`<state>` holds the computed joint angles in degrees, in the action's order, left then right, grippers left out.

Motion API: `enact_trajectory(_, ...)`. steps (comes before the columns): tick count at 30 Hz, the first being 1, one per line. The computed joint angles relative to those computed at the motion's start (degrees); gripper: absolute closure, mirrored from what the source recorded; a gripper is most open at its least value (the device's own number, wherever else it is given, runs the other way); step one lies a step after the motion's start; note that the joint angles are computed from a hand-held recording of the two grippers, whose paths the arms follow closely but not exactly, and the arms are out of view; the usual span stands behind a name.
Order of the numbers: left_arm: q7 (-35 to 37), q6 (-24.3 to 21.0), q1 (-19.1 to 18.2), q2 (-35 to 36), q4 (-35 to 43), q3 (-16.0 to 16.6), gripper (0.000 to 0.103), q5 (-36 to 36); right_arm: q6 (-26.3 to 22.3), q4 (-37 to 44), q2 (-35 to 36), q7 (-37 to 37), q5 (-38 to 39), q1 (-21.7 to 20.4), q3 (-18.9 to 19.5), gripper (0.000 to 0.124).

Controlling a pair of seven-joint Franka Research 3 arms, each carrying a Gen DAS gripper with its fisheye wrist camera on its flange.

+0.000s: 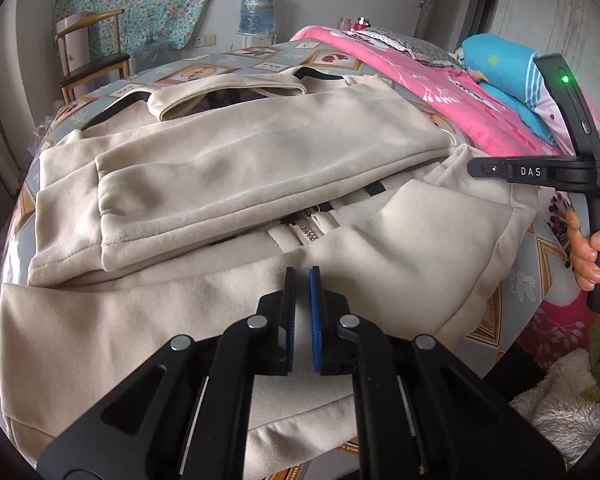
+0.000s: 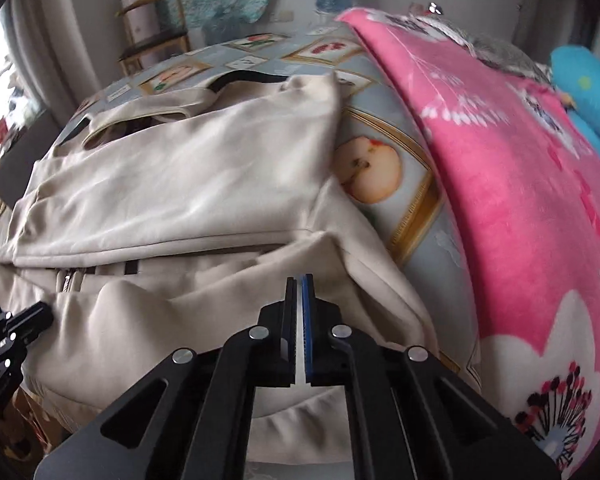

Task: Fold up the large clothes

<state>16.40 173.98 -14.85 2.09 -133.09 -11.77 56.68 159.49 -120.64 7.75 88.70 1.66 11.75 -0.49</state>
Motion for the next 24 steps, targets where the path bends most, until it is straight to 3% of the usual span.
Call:
enact_trajectory(3,2.3,1.4,0.4,-1.1,-1.7,-0.1,0.096,-4.1,-3.4,1.2,0.1,-5.3,7.5,-2.2,1.2,0.121)
enact_trajectory(5,4.1,0.2,0.6,-3.3,-3.3,-0.6,0.096,-6.2,-3.5,0.2,-2.3,-13.8,15.7,-3.0,3.4,0.111)
enact_trajectory(7,9.1,-0.5,0.3,-5.9,-5.8,-1.0,0.095,-12.1,-7.4,1.3,-3.7,-24.4,26.6,-3.0,5.0,0.061)
enact_trajectory(8,10.8,-1.2,0.2,-6.9,-6.7,-1.3,0.092,-14.6,-8.8,1.7,-4.3,-28.2,30.8,-2.4,5.5,0.059)
enact_trajectory(10,12.8,-2.4,0.2,-9.0,-8.7,-1.9,0.091,-18.7,-15.0,4.1,-3.9,-33.3,34.1,-0.9,5.8,0.059)
enact_trajectory(13,10.2,-5.2,1.6,-11.8,-11.1,-4.2,0.091,-19.5,-19.7,6.0,-2.4,-35.7,29.8,2.6,6.8,0.059)
enact_trajectory(16,4.8,-6.6,3.6,-13.8,-12.7,-6.5,0.091,-17.2,-16.6,5.8,-0.7,-31.6,19.9,6.5,7.1,0.061)
enact_trajectory(19,0.0,-7.5,5.1,-14.3,-12.9,-8.4,0.091,-13.3,-16.8,7.9,1.9,-29.8,17.7,7.7,7.0,0.082)
enact_trajectory(24,-5.0,-10.2,5.1,-13.9,-11.7,-9.3,0.091,-7.2,-17.1,9.7,4.1,-28.0,11.6,9.1,6.4,0.098)
